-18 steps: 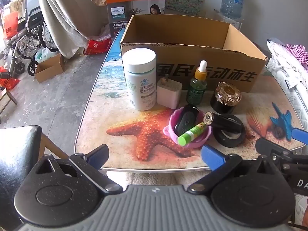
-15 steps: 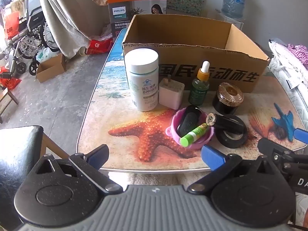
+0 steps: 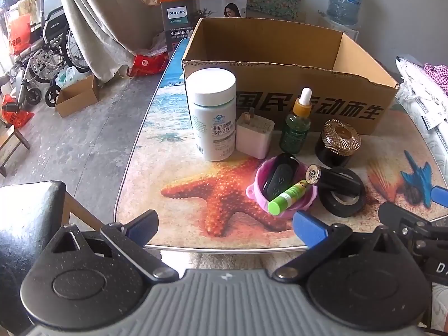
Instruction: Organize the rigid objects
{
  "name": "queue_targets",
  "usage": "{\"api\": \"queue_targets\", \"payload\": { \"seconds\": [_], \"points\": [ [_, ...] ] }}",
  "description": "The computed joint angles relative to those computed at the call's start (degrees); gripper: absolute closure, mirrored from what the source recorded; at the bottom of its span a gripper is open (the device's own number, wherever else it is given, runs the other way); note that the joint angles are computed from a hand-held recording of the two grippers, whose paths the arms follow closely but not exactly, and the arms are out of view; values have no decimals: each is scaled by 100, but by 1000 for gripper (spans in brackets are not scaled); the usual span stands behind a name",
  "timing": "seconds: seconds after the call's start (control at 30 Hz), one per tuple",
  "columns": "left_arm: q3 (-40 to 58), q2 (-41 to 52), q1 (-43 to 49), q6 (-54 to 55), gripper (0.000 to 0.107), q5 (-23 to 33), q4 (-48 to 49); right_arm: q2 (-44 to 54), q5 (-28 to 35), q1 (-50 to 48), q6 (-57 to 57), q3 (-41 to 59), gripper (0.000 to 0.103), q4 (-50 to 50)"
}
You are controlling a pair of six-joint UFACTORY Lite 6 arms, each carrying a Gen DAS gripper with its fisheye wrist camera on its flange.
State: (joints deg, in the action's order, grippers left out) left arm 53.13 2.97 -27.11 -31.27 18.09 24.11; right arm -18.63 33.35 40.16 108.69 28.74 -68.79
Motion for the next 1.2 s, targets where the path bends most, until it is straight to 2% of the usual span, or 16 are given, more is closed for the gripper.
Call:
{"api": "queue_targets", "payload": {
  "seconds": [1.2],
  "points": [
    [96, 101, -52, -232, 4, 159, 189, 135, -285, -88, -160, 95, 1, -22]
  ]
}}
